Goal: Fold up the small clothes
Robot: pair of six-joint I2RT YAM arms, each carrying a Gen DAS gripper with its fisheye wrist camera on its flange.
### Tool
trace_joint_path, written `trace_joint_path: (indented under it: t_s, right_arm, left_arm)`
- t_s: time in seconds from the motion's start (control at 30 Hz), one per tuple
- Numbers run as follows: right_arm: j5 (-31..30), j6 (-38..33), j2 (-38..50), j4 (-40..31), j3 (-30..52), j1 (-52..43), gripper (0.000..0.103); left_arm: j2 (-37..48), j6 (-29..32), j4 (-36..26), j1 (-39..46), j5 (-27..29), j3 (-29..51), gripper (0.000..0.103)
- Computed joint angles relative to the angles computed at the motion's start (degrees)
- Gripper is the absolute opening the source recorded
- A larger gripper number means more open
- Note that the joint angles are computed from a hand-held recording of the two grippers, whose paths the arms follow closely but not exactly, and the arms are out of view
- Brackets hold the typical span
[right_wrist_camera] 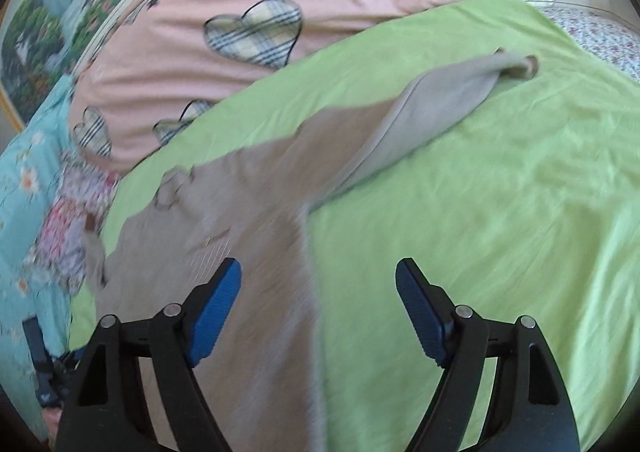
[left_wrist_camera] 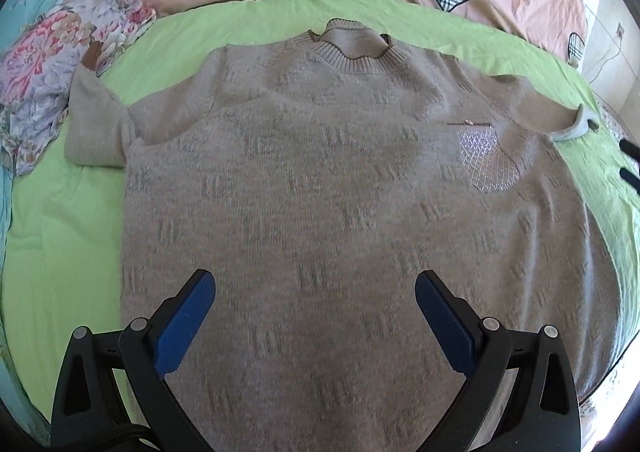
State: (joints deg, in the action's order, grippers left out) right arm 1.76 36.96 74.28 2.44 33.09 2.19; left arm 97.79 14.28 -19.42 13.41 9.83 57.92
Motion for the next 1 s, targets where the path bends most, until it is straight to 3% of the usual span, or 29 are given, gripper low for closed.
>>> trace_joint_path:
  t_s: [0.17, 0.33, 0.57, 0.77, 0.87, 0.9, 0.93, 1.0]
  right_arm:
    - [-4.53, -8.19, 7.42, -3.33, 11.23, -14.34, 0.078]
    - [-6.47, -10.69, 20.42, -7.07, 25.81, -23.82, 0.072]
    - [-2.22, -12.73, 39.50, -15.91, 47.63, -28.67, 0.067]
    - [1.26, -15.92, 51.85, -23.17, 60.23, -29.81, 0.065]
    - [6.65, -19.01, 52.16, -22.91, 59.78, -28.66, 0.051]
    - [7.02, -19.01, 51.57, -22.40, 58.94, -28.79, 0.040]
    - [6.10, -18.66, 50.49, -21.20, 57.41, -29.32, 0.025]
    - [2.02, -16.93, 47.55, -17.72, 53.32, -30.69, 0.013]
  left_arm:
    - [2.03, -0.82, -0.17, -0.85, -0.53, 2.56, 0.100]
    - [5.38, -2.08, -1.67, -1.32, -1.40, 6.23, 0.100]
    - [12.60, -4.95, -4.06, -2.23, -3.96, 16.09, 0.100]
    - [19.20, -7.35, -6.44, -2.95, -5.85, 24.44, 0.100]
    - [21.43, -7.89, -7.42, -3.36, -5.77, 26.88, 0.100]
    - [21.88, -7.94, -7.72, -3.52, -5.75, 27.23, 0.100]
    - [22.13, -7.94, -7.81, -3.62, -5.67, 27.38, 0.100]
    - [22.33, -7.71, -7.89, -3.64, -5.15, 27.29, 0.100]
